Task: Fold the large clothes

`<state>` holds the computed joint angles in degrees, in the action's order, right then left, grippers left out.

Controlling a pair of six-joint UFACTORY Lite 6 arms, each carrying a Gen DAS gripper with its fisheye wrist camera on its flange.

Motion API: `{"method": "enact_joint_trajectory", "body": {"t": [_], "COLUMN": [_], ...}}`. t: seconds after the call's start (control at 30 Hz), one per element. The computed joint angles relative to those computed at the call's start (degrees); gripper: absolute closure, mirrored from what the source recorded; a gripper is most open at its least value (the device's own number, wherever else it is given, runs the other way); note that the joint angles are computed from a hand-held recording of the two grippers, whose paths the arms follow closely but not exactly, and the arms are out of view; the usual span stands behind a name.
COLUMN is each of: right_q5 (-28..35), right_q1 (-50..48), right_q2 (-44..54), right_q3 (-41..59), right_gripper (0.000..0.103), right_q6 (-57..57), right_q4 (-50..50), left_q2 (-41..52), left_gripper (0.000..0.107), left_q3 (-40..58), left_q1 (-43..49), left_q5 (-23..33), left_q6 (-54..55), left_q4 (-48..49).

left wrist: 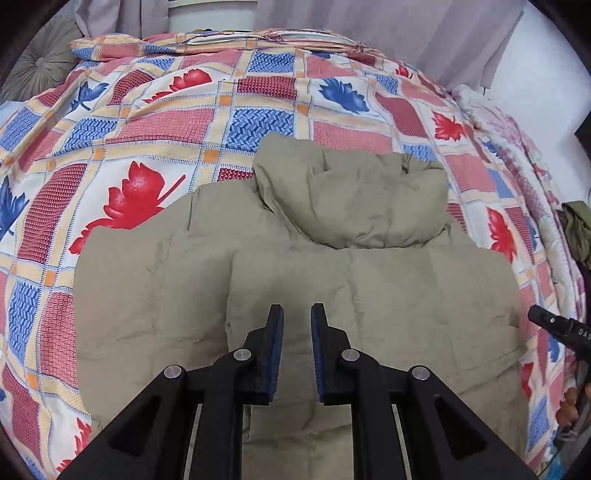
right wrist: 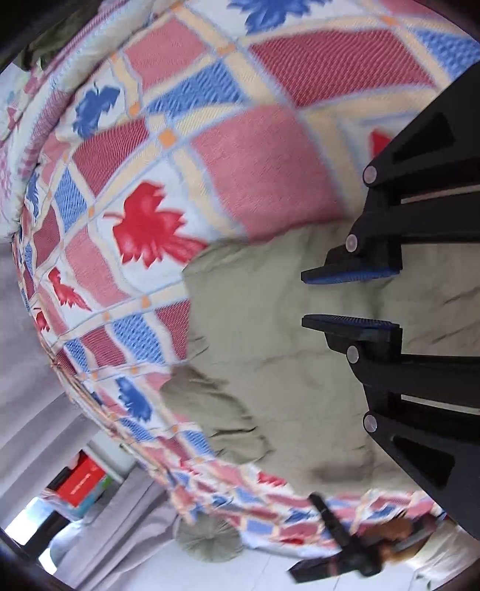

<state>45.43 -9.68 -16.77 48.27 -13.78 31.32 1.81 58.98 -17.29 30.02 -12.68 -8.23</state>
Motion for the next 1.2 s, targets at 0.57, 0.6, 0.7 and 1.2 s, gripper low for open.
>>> {"method": "enact_joint_trajectory", "body": {"t": [0.57, 0.6, 0.7, 1.2], "right_q5": [-14.4, -13.3, -10.8, 18.6], "right_q1": [0.4, -1.0, -3.1, -6.2], "right_q2": [8.3, 7.4, 4.2, -32.2], "right_q3": [-7.1, -7.2, -7.1, -18.7], "right_gripper": [0.089, 0.089, 0.082, 0.059], "right_q6": [-3.4, -2.3, 5.6, 15.4], "right_q4": [-1.0, -2.4, -10.8, -11.8], "left_q2": [5.1, 4.4, 0.7, -37.2], "left_gripper": [0.09, 0.09, 0.09, 0.09], "left_q3": [-5.3, -5.1, -5.4, -21.2], "left_q1": [-1.1, -0.7, 0.3, 7.3], "left_q5": [-7.4, -6.5, -3.4, 21.3], "left_q6": [-8.7, -8.9, -12.1, -2.5], "left_q4": [7.4, 7.3, 10.3, 7.2]}}
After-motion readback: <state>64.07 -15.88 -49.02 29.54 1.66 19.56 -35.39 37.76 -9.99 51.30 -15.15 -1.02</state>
